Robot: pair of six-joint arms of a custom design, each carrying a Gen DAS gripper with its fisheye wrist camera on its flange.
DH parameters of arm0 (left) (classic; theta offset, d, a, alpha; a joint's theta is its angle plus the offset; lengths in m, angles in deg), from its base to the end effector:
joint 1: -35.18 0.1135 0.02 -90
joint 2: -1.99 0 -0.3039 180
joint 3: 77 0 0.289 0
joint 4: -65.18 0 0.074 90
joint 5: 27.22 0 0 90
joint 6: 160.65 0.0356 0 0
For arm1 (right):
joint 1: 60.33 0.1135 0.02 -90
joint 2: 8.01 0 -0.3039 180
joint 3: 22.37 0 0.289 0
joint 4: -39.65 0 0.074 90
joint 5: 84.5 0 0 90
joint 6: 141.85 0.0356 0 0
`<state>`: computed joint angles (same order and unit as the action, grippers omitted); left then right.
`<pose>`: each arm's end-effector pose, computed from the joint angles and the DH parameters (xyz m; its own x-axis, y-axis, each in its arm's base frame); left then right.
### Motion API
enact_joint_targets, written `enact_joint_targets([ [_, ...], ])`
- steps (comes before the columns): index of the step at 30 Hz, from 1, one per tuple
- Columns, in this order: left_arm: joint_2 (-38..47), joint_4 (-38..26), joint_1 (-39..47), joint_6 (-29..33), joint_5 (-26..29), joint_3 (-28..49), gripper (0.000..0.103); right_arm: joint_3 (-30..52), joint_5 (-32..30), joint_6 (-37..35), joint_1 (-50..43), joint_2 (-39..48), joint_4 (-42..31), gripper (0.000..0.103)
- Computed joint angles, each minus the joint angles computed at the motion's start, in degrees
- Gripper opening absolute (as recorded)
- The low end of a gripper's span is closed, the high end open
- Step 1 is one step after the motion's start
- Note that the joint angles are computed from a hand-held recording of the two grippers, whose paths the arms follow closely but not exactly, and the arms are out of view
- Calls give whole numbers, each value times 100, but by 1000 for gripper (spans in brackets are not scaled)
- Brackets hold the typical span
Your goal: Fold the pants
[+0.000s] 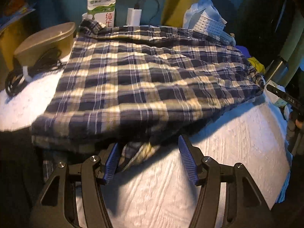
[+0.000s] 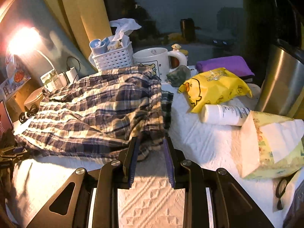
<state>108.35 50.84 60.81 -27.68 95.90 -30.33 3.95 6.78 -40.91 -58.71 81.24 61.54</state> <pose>0.2609 0.1036 0.0558 -0.7888 0.2547 -0.5594 0.4249 0.8836 -0.1968 0.2301 0.0057 0.0881 -0.6466 0.1715 -0.7433 0.1133 0.9852 0.1287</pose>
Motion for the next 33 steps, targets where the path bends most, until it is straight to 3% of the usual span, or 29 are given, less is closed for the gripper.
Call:
enact_joint_targets([
  [2, 54, 67, -112, -115, 24, 32, 60, -16, -55, -16, -39, 85, 87, 30],
  [4, 79, 21, -234, -208, 170, 84, 59, -27, -138, -1, -90, 204, 223, 46],
  [5, 69, 58, -245, -205, 280, 38, 50, -23, -156, 24, -81, 244, 269, 52],
  [6, 56, 58, -258, -167, 353, 3, 25, -28, -204, 36, -78, 293, 340, 62],
  [9, -126, 174, -315, 45, 386, -275, 4, -28, -190, 40, 45, 358, 436, 65],
  [14, -477, 345, -24, 410, 481, -839, 2, -37, -225, 37, 145, 438, 499, 65],
  [24, -983, -280, 969, 1522, 777, -1326, 0, -130, -124, 99, 325, 350, 444, 65],
  [28, -1302, -134, 872, 948, 868, -1302, 5, -159, -83, 138, 349, 315, 430, 65],
  [29, -1277, -113, 814, 805, 880, -1243, 25, -172, -86, 134, 342, 295, 431, 65],
  [30, -1204, -29, 683, 579, 848, -1179, 58, -181, -86, 130, 335, 275, 426, 65],
  [31, -1149, 90, 594, 398, 818, -1160, 70, -193, -87, 132, 328, 249, 426, 65],
  [33, -968, 303, 383, 80, 801, -1107, 75, -222, -97, 132, 305, 208, 429, 65],
])
